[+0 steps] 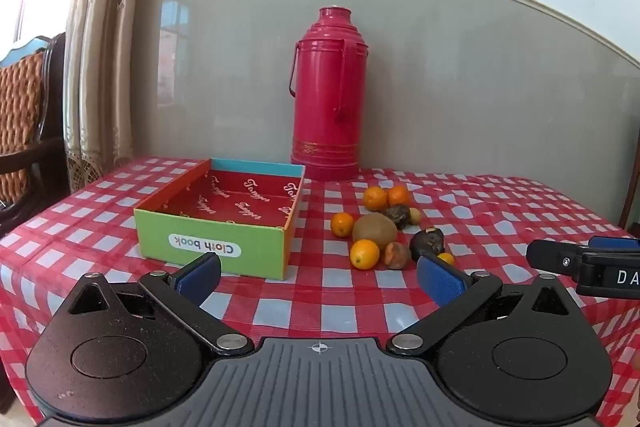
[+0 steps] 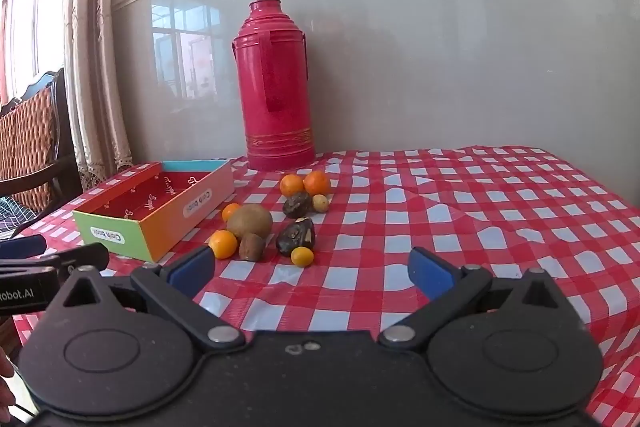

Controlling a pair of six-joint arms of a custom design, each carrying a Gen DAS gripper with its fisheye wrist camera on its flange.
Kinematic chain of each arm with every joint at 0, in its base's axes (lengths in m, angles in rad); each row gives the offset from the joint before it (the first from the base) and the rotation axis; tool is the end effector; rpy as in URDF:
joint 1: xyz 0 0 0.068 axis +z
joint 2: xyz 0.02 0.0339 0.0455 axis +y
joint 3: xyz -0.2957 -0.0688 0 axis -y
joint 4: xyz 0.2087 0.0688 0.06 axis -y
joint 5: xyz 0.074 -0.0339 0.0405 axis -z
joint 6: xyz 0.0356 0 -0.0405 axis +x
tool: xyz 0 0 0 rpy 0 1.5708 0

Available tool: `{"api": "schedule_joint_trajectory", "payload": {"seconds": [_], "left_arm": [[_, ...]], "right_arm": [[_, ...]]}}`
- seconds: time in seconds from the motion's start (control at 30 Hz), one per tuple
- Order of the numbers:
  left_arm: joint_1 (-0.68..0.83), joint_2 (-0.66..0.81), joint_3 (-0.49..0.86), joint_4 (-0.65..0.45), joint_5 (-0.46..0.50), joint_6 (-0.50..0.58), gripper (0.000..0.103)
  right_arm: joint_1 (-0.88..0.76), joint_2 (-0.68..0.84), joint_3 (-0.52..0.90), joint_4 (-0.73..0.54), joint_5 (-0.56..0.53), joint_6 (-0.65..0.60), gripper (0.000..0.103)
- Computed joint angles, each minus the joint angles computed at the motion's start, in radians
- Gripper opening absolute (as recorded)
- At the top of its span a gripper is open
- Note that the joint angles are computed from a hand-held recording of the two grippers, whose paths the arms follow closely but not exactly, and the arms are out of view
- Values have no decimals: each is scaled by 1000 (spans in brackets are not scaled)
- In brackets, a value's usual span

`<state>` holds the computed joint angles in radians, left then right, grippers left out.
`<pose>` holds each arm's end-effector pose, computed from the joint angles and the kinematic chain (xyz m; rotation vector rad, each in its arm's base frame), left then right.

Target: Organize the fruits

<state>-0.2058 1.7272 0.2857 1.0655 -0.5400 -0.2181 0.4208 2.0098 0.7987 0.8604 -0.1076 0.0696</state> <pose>0.2482 -0.0331 0.1680 -0.3627 1.8632 0.2377 0.3435 0.1579 0.1694 -0.4112 1.8993 0.4310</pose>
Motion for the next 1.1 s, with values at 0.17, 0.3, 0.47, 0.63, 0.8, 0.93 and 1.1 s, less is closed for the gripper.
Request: {"api": "schedule_joint_trajectory", "payload": {"seconds": [0.17,0.3,0.47,0.63,0.8,0.93,1.1], "left_arm": [[-17,5,5,-15,-24,-19,103],[5,15,-33,52,-3,-20,103],[18,5,-1,-15,2,-36,103],[27,-6,-10,-15,15,-31,103],[31,-10,-11,-15,20,-28,103],[31,-10,-11,-15,19,-27,103],[25,-6,-4,-21,13,-28,103]], "right_arm": [[2,-3,-11,15,1,5,97],[4,-6,-24,27,1,10,97],[-5,0,-16,24,-12,3,97],[10,2,1,1,7,-7,97],[11,1,2,-1,11,-9,97],[10,2,2,-2,9,-5,97],[9,1,5,-6,9,-4,97]]}}
